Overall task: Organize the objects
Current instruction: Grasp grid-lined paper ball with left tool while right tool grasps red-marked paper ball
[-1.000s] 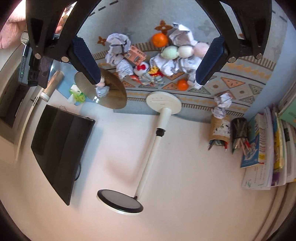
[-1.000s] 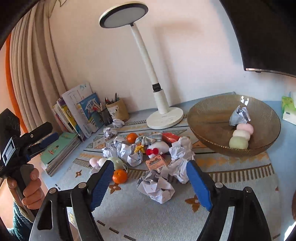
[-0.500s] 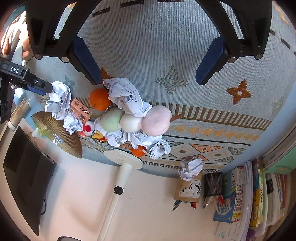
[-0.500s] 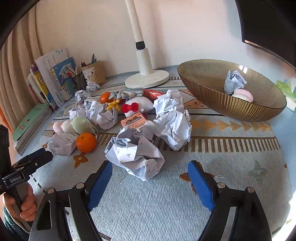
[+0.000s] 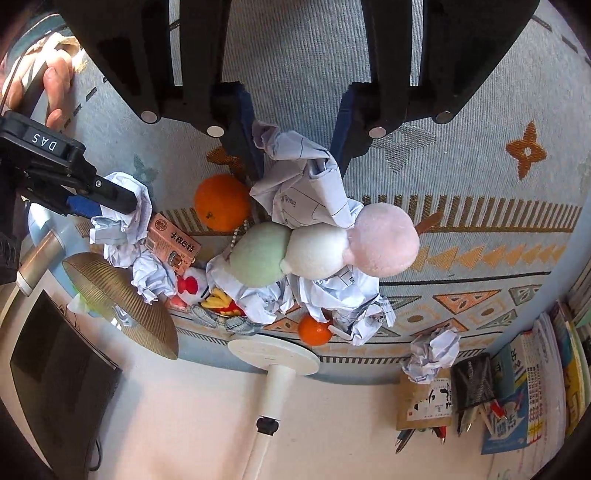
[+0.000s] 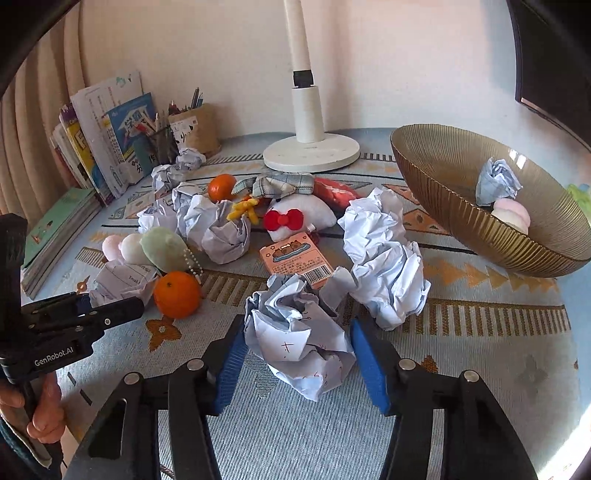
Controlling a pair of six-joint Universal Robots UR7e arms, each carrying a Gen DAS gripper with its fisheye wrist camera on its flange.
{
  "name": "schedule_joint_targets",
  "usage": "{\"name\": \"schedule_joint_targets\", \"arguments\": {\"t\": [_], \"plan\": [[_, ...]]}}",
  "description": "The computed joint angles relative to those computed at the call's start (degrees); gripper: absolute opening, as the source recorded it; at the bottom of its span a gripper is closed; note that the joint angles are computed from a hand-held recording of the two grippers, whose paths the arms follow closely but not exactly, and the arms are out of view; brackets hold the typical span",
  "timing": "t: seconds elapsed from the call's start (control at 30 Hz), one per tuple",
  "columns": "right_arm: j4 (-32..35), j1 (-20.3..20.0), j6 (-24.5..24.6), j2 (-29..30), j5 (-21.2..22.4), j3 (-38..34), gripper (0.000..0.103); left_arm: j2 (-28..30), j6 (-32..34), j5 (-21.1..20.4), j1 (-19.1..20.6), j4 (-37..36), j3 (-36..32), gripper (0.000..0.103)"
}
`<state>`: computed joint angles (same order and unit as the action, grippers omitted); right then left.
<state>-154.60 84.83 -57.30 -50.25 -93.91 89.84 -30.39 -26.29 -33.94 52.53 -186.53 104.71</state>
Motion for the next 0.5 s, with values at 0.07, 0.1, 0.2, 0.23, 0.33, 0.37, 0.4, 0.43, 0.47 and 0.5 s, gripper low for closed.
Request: {"name": "schedule_joint_targets", "arguments": {"t": [0.07,0.1,0.2,0.23,0.33,0.37,0.4,0.43,0.47,0.5], "plan": [[4.2,-0.4,1.3,-1.8,2.8,0.2,0.054,0.2,2.5,-1.2,-0.8,-4.2,1.3,0.031],[6.0,-0.5,1.7,-2.5,4.1,0.3,0.054,0.2,3.1,-2.1,-1.2,-6.2,1.9,0.031],[8.2,-0.1,2.3,-3.2,2.6,0.8,0.055,1.1,5.8,-4.0,-1.7,-12.8,2.8,0.031],[7.4,0.1,1.9,-3.2,1.2,1.4,0.055,1.3,6.0,-3.9,-1.7,-12.8,2.5,0.031],[1.9,0.4,-1.0,-2.9,-2.7,4.1,0.057,1.7,4.3,-2.4,-1.6,-10.3,1.8,0.031],[1.2,0.4,-1.5,-2.9,-3.6,4.6,0.063,2.0,4.2,-2.1,-1.5,-10.6,1.8,0.031],[0.9,0.3,-1.6,-3.0,-3.9,4.9,0.069,2.3,3.9,-1.9,-1.6,-10.9,1.8,0.031],[1.3,0.0,-1.8,-3.5,-3.2,5.4,0.070,2.4,3.9,-2.0,-1.6,-11.3,2.0,0.031],[2.3,-0.2,-2.2,-4.0,-2.5,5.6,0.070,2.5,4.0,-2.2,-1.7,-11.8,2.2,0.031],[2.4,-0.3,-2.6,-4.3,-2.0,5.9,0.070,2.7,4.3,-2.3,-1.8,-12.6,2.4,0.031]]}}
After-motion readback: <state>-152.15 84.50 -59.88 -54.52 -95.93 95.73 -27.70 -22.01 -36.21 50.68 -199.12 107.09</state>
